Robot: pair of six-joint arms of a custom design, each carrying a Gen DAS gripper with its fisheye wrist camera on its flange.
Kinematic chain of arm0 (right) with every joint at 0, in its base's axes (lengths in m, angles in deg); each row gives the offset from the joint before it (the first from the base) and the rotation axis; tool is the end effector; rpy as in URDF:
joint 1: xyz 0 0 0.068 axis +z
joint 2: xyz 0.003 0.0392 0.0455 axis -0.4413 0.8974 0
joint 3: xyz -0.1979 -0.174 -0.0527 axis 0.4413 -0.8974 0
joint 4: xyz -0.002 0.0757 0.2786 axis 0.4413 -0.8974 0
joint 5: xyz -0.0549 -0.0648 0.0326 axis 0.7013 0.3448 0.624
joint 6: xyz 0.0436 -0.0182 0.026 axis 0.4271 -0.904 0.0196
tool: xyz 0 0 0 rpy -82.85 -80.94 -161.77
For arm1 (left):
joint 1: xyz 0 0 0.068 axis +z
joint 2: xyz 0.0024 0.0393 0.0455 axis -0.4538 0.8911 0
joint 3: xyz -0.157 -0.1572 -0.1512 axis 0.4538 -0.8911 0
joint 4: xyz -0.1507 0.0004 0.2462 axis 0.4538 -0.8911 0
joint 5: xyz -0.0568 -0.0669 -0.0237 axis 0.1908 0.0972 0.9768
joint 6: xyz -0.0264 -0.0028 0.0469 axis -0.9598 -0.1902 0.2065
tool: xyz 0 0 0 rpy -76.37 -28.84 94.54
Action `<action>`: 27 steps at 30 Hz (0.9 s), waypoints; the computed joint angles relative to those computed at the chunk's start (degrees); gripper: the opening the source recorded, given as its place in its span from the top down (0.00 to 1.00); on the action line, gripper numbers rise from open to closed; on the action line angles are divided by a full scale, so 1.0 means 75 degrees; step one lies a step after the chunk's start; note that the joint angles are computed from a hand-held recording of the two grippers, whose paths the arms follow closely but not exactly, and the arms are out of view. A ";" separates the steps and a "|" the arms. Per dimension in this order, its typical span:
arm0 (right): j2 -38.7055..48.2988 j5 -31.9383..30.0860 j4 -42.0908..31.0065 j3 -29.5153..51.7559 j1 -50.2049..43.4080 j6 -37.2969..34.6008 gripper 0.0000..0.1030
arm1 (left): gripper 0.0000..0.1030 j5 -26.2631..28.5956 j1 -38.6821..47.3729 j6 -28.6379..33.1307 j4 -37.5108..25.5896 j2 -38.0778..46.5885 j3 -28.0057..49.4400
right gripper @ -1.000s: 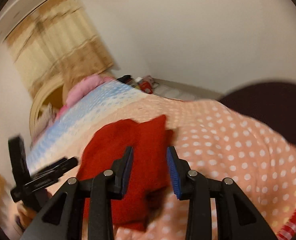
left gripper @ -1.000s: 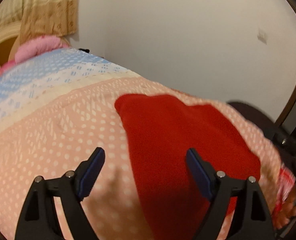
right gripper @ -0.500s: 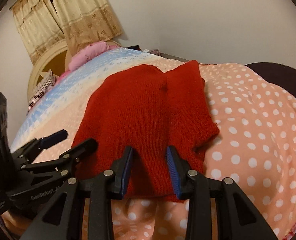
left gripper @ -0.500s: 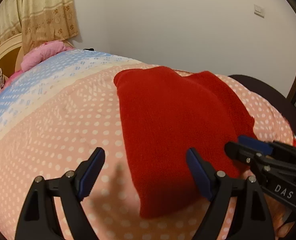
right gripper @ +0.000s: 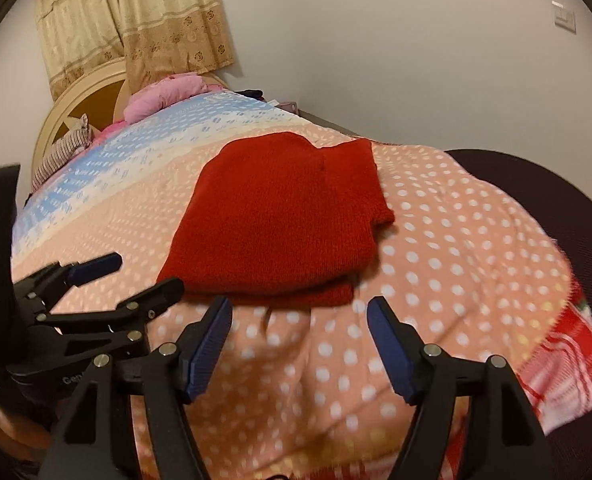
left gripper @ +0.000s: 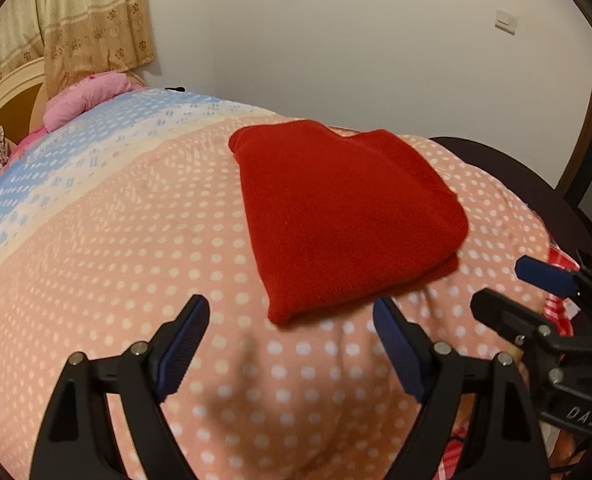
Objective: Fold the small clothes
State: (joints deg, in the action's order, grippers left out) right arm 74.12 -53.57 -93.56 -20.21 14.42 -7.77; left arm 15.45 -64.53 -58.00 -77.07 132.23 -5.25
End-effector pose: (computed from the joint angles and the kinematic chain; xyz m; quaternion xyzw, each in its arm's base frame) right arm 0.1863 0.1327 0.2024 0.1753 0.9063 -0.0157 0.3842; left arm 0.3093 -0.2377 0.2007 0.2926 0.8829 -0.1209 0.3467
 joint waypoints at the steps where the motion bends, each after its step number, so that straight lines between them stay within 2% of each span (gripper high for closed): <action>1: 0.0047 0.0126 -0.0351 0.0142 0.0225 0.0245 0.31 | 0.11 0.0006 0.0021 0.0017 -0.0005 -0.0129 -0.0106; 6: 0.0267 0.0199 -0.1799 0.0611 0.1083 0.1768 0.31 | 0.11 -0.0331 -0.0150 0.0115 -0.0403 -0.0748 -0.0595; 10: 0.0205 -0.0645 -0.1878 0.0488 0.1078 0.2113 0.31 | 0.11 -0.0595 -0.0296 0.0275 -0.0908 -0.1006 -0.0892; 14: 0.0177 -0.0858 -0.2164 0.0682 0.1351 0.2527 0.31 | 0.11 -0.0617 -0.0267 0.0318 -0.1532 -0.1200 -0.0995; 19: -0.0266 -0.1334 -0.2107 0.0873 0.1595 0.2979 0.31 | 0.10 -0.1489 -0.0464 0.0314 -0.1668 -0.1839 -0.1335; 22: -0.0277 -0.0885 -0.2394 0.1208 0.2001 0.3357 0.31 | 0.04 -0.2072 -0.0590 0.0224 -0.1474 -0.2466 -0.1530; 24: -0.0089 -0.0157 -0.2938 0.1653 0.2427 0.3676 0.31 | 0.00 -0.2427 -0.0678 0.0140 -0.1267 -0.2915 -0.1666; 27: 0.0438 0.1402 -0.4342 0.2528 0.3363 0.4599 0.31 | 0.00 -0.2937 -0.0918 0.0117 -0.0854 -0.3710 -0.1941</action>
State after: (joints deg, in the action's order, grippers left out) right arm 77.40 -43.05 -126.12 -1.26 39.64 26.72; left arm -6.57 -71.41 -57.12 -83.47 104.40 -19.81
